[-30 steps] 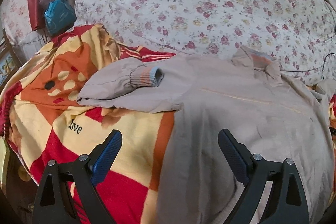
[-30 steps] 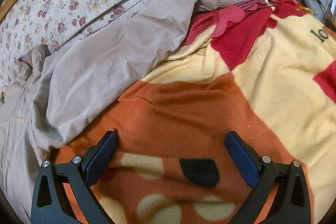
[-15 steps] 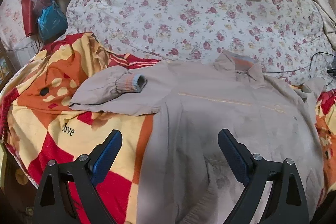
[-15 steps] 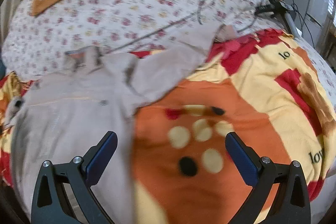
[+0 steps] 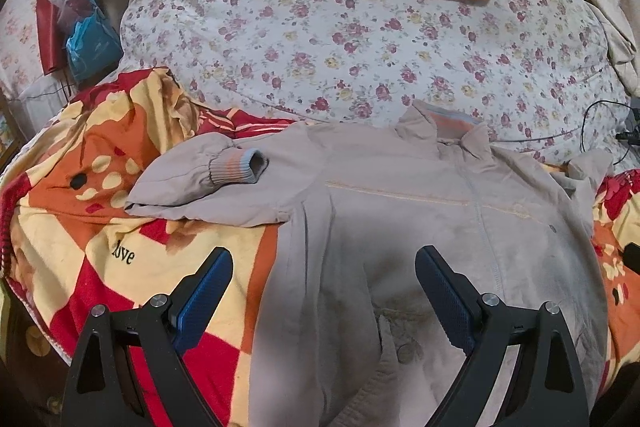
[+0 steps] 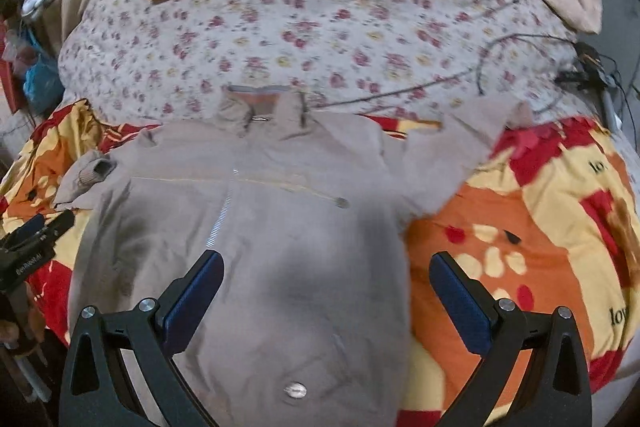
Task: Fold large clothes
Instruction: 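Lower the left gripper onto the ribbed cuff of the jacket sleeve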
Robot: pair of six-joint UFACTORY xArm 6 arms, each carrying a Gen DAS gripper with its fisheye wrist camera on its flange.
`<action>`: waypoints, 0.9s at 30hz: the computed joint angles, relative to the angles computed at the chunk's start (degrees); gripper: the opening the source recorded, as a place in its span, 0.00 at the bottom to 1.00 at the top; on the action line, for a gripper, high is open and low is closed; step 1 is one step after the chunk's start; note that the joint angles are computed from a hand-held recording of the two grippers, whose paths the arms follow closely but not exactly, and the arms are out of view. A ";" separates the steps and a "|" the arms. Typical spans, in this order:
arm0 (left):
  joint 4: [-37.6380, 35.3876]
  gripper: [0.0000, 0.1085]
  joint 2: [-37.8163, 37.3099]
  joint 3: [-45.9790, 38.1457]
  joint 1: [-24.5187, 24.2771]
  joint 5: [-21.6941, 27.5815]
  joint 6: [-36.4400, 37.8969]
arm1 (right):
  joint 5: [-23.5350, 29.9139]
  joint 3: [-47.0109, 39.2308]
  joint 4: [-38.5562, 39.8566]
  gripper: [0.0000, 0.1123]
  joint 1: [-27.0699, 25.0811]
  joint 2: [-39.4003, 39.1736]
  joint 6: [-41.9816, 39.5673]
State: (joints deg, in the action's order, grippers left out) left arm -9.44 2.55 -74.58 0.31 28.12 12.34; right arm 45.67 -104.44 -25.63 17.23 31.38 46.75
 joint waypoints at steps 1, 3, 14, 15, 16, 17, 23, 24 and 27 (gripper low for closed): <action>0.11 0.86 0.04 -0.05 -0.02 0.10 -0.11 | 1.01 -2.02 0.06 0.91 0.33 1.31 -0.51; 0.73 0.86 0.11 -0.03 -0.28 0.04 -0.77 | 1.94 -5.25 0.52 0.91 0.87 3.61 -1.58; 2.40 0.86 2.02 -1.36 -0.96 0.20 -2.81 | 5.82 -15.37 0.27 0.91 1.99 10.98 -3.14; 2.45 0.86 2.25 -1.52 -0.99 0.21 -2.88 | 5.92 -15.69 0.35 0.91 2.00 11.24 -3.25; 2.45 0.86 2.32 -1.45 -0.99 0.10 -2.84 | 6.10 -16.10 0.47 0.91 1.99 11.57 -3.39; 2.50 0.86 2.52 -1.55 -1.01 0.03 -2.89 | 6.40 -16.79 0.58 0.91 2.01 12.09 -3.58; 3.40 0.86 3.92 -2.35 -1.06 -0.20 -3.82 | 8.52 -21.87 0.60 0.91 2.37 15.58 -5.02; 3.43 0.86 4.17 -2.51 -1.06 -0.19 -3.84 | 8.91 -22.71 0.39 0.91 2.43 16.12 -5.23; 4.05 0.86 4.87 -2.92 -1.14 -0.42 -4.29 | 9.86 -25.34 0.45 0.91 2.54 17.93 -5.99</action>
State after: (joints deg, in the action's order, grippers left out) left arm -5.39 7.42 -77.50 -0.83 27.71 8.05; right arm 55.53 -129.78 -25.18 19.77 49.31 40.77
